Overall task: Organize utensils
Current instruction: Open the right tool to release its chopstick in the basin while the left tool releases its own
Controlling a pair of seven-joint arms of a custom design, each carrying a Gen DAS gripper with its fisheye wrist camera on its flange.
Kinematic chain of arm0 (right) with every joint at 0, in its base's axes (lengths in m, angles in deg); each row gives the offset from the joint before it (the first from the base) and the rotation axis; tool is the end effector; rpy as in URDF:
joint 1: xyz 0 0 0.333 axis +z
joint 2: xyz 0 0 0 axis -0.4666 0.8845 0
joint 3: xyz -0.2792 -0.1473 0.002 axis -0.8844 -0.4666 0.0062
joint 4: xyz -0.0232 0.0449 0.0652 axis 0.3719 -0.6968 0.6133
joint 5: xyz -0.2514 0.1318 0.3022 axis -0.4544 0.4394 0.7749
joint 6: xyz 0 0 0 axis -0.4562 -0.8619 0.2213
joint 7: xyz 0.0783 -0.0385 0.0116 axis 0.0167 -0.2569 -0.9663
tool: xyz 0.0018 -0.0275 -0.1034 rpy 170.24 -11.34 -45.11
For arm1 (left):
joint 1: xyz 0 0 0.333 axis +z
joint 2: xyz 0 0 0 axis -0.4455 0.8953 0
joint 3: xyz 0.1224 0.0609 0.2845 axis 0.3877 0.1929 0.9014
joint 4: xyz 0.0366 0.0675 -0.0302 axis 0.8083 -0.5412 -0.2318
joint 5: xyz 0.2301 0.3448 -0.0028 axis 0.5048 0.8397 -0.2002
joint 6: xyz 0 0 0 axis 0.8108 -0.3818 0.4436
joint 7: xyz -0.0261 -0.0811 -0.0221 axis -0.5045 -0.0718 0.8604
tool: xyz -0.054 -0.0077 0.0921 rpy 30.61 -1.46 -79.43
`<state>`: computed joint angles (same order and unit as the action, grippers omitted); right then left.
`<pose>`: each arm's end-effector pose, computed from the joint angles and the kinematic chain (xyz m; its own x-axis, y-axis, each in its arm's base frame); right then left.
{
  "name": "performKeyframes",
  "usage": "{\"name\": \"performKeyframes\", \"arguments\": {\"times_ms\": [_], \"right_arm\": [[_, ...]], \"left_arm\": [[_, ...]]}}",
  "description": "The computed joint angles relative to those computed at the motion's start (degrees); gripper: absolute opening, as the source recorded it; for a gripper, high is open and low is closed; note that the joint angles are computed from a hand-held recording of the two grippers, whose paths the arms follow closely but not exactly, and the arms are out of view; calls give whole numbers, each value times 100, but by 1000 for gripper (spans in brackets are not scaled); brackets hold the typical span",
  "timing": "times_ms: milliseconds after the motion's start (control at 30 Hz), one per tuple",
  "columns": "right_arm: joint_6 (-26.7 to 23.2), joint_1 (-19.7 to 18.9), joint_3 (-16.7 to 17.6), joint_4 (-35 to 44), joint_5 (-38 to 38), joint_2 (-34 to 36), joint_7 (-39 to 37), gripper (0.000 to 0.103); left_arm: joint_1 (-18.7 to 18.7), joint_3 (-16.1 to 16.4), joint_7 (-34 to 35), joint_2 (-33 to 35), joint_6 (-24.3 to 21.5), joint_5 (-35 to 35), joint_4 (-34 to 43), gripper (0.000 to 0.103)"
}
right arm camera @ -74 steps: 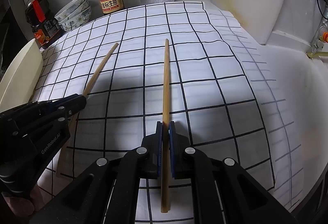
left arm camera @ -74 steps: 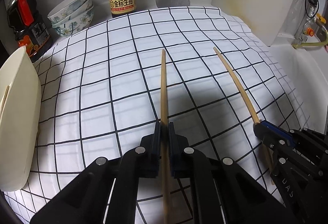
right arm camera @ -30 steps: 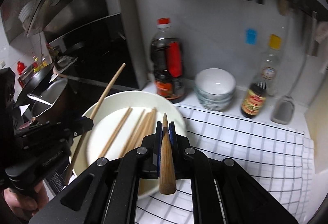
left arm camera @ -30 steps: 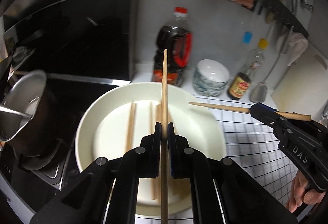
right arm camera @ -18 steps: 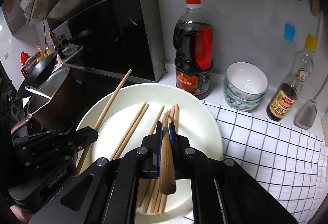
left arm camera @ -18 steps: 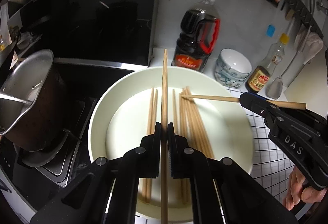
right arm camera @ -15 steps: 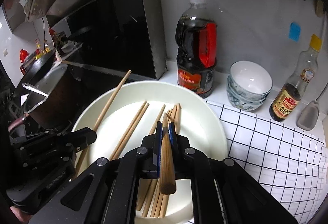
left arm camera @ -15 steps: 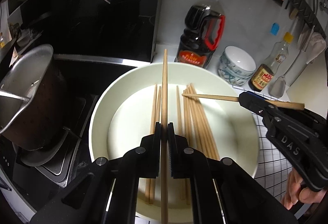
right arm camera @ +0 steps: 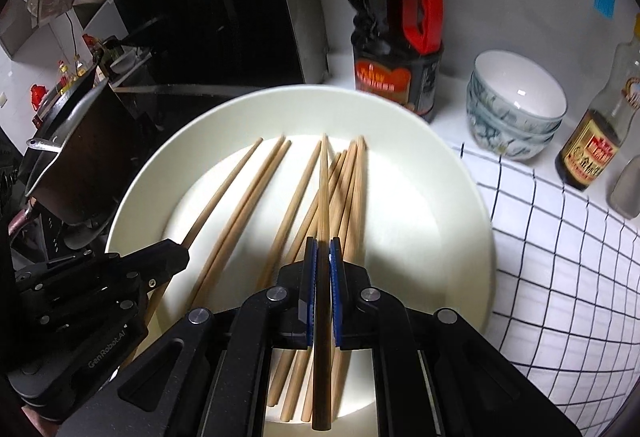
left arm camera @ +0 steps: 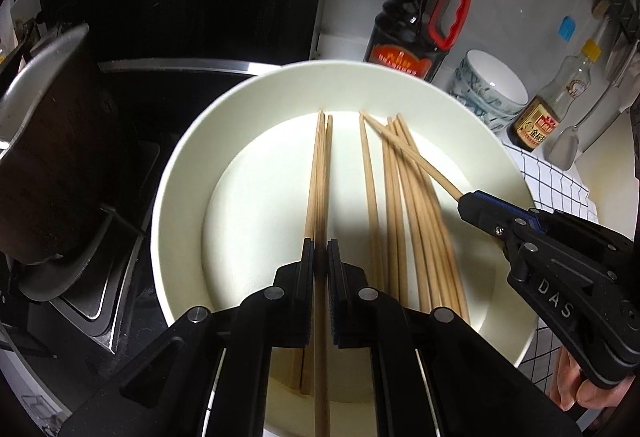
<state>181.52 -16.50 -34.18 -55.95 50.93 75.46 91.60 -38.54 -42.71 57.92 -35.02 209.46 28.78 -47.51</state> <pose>0.5080 0.1392 0.4816 -0.0076 -0.9944 -0.1056 -0.8529 0.0616 -0.5184 0.5162 -0.2125 0.4915 -0.2881 -0.9458 0.1499 -0.8486 0.1796 -0.4977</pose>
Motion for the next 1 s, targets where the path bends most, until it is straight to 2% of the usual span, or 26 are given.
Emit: {"name": "performKeyframes", "arguments": {"times_ms": [300,567,700,733,767,800,833,933,1000], "right_arm": [[-459,63,-83,250,295,305,-257,7],[-624,102,-186,286,766,413,-632,7],[-658,65,-144,314,685,433,-611,7],[-634,51,-130,300,632,415,-559,8],[-607,33,-114,277,569,382,-488,17],[-565,28,-111,269,542,365,-462,23],[-518,21,-107,244,505,327,-441,30],[-492,14,-96,172,413,202,-434,31],[-494,13,-102,122,405,127,-437,31]], "left_arm": [[38,-25,-127,229,-285,88,217,8],[60,-42,-183,392,-511,54,370,8],[70,-60,-227,397,-527,99,368,8],[71,-63,-247,383,-534,113,360,11],[72,-65,-270,366,-534,121,352,22],[79,-70,-337,340,-515,162,334,29],[87,-75,-410,303,-471,215,301,45],[86,-81,-482,176,-338,288,200,53],[80,-71,-540,102,-330,304,159,54]]}}
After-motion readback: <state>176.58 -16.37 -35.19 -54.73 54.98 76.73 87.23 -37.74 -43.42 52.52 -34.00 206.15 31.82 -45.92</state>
